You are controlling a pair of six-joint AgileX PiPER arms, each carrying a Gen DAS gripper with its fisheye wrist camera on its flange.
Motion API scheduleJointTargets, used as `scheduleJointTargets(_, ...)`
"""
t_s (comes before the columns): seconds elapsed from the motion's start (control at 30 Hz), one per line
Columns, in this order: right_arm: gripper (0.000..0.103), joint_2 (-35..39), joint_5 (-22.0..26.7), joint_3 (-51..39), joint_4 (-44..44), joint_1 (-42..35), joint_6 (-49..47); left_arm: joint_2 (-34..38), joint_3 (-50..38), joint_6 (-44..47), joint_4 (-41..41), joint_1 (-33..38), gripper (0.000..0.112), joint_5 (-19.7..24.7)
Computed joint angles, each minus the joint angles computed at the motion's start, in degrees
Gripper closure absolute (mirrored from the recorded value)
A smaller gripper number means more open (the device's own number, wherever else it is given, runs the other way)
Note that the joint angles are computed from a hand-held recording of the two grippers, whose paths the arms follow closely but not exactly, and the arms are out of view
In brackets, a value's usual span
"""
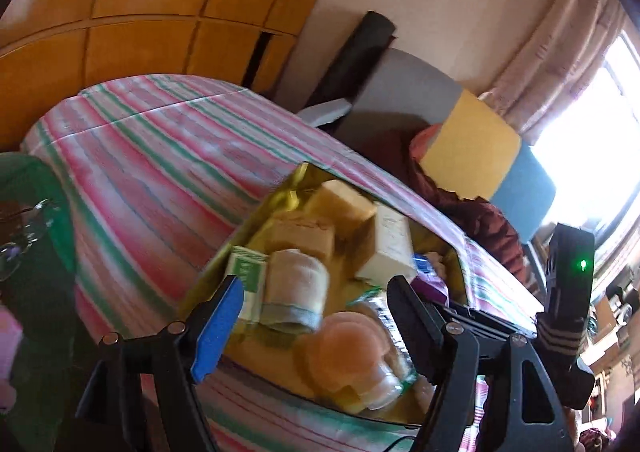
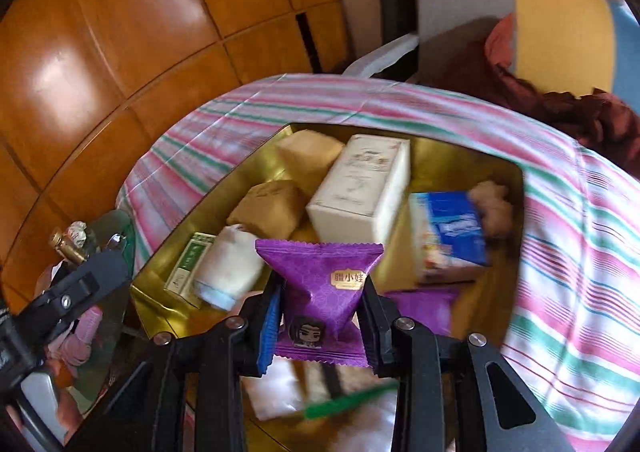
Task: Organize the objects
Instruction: 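Release the sock with the left tool while the right tool drops the purple packet into the tray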
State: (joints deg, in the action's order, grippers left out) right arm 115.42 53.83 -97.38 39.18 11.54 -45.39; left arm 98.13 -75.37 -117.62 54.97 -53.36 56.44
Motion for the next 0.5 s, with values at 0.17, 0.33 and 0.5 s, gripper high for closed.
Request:
scheduleJointTargets(0.17,0.066,3.8,0.3,-4.8,-2.2,4.0,3.6,-1.1,1.6,-0.7,-2.8,0.7,0.037,0.6)
scheduleJointTargets(0.33,0.050,5.1,-1.5,-6.0,-2.5,5.3,4.9,-1.1,1.6,0.5,-4.1,0.9,0.037,1.2)
scheduleJointTargets(0.5,0.037,1.6,-4.4,-1.0,-2.0,3.9,4.3,0.7,-1.5,4.3,-6.0,0.6,0.037,3.5)
